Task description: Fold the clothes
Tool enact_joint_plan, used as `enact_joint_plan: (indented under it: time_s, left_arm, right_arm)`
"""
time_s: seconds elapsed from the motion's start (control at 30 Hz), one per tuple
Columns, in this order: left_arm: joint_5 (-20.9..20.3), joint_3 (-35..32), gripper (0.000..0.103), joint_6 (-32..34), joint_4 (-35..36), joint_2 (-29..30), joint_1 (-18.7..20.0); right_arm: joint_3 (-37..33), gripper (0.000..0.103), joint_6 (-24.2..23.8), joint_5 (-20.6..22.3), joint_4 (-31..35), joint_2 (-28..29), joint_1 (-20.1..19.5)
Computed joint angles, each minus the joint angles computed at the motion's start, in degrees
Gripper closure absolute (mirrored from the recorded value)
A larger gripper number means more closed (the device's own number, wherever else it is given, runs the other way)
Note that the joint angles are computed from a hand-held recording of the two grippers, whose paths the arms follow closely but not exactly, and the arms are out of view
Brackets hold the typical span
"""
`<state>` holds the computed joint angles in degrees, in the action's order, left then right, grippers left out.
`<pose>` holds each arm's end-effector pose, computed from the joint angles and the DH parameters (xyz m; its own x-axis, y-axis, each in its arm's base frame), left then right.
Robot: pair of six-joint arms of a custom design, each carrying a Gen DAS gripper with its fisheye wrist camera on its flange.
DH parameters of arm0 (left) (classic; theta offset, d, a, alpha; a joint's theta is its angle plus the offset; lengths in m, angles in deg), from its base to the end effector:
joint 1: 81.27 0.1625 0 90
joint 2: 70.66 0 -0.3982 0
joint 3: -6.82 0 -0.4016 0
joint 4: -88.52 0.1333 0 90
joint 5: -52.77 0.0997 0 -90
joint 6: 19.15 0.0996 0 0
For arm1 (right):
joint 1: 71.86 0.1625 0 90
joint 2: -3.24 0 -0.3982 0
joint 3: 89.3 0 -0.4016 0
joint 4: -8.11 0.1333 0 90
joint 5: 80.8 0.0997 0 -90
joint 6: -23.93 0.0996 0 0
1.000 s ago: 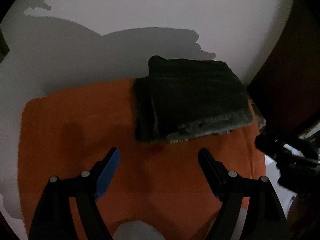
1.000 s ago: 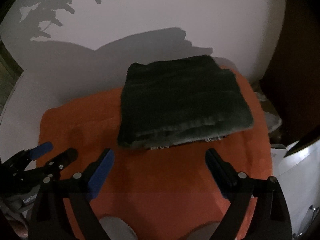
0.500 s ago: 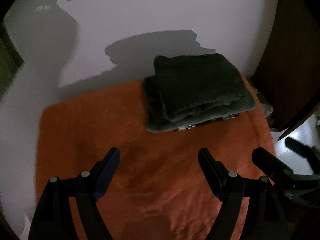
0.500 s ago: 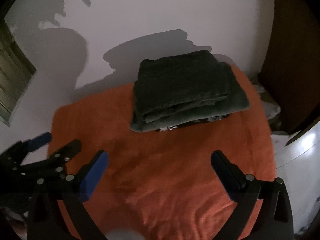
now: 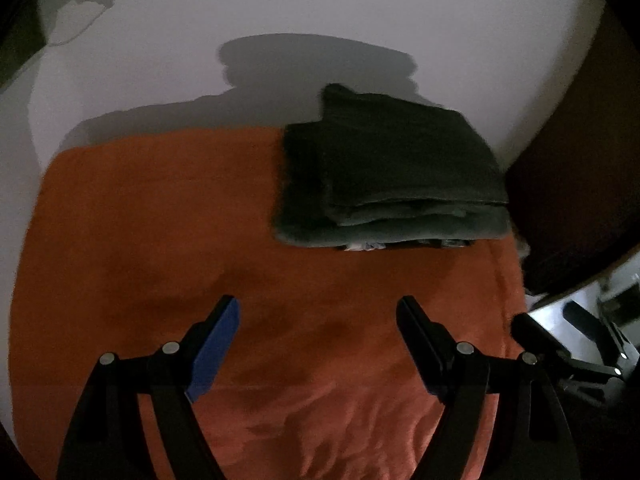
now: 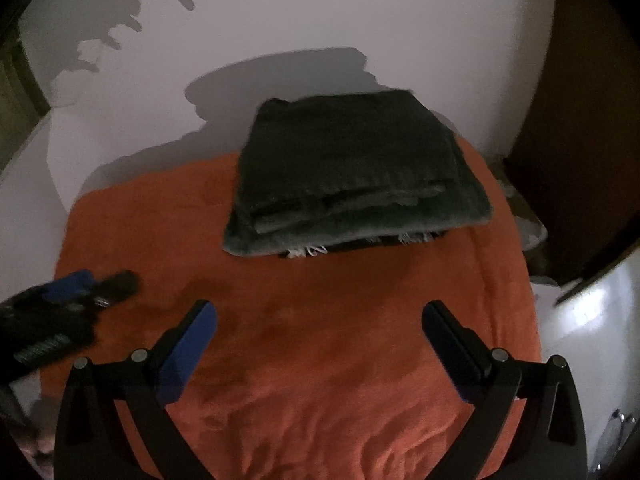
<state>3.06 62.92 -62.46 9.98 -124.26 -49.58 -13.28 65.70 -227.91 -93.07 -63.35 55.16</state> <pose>-0.5053 -0.5443 0.3677 -0.7614 0.1822 -0.6221 0.4171 0.8724 -0.2549 0.4344 -0.4936 0.4111 -0.7358 0.3030 0.6056 -0.1497 0.7994 -0.5819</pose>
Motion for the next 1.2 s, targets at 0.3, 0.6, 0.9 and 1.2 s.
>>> enact_joint_plan:
  time_s: [0.3, 0.6, 0.9, 1.2]
  left_arm:
    - [1.54, 4.38, 0.022, 0.39, 2.63, -3.82, -1.18]
    - [4.17, 5.95, 0.022, 2.88, 3.21, -4.81, -3.41]
    - [3.69, 6.04, 0.022, 1.30, 3.72, -6.15, -4.28]
    - [1.92, 6.37, 0.022, 0.73, 4.60, -6.76, -4.30]
  right_arm:
    - [1.14, 0.000, 0.39, -2.25, -1.31, -0.18, 3.68]
    - [3.25, 0.000, 0.96, -1.74, -3.29, -1.83, 4.73]
    - [3.88, 0.000, 0.73, -0.55, -3.84, -2.22, 5.28]
    - [4.65, 0.000, 2.11, 1.77, -2.87, -2.90, 5.08]
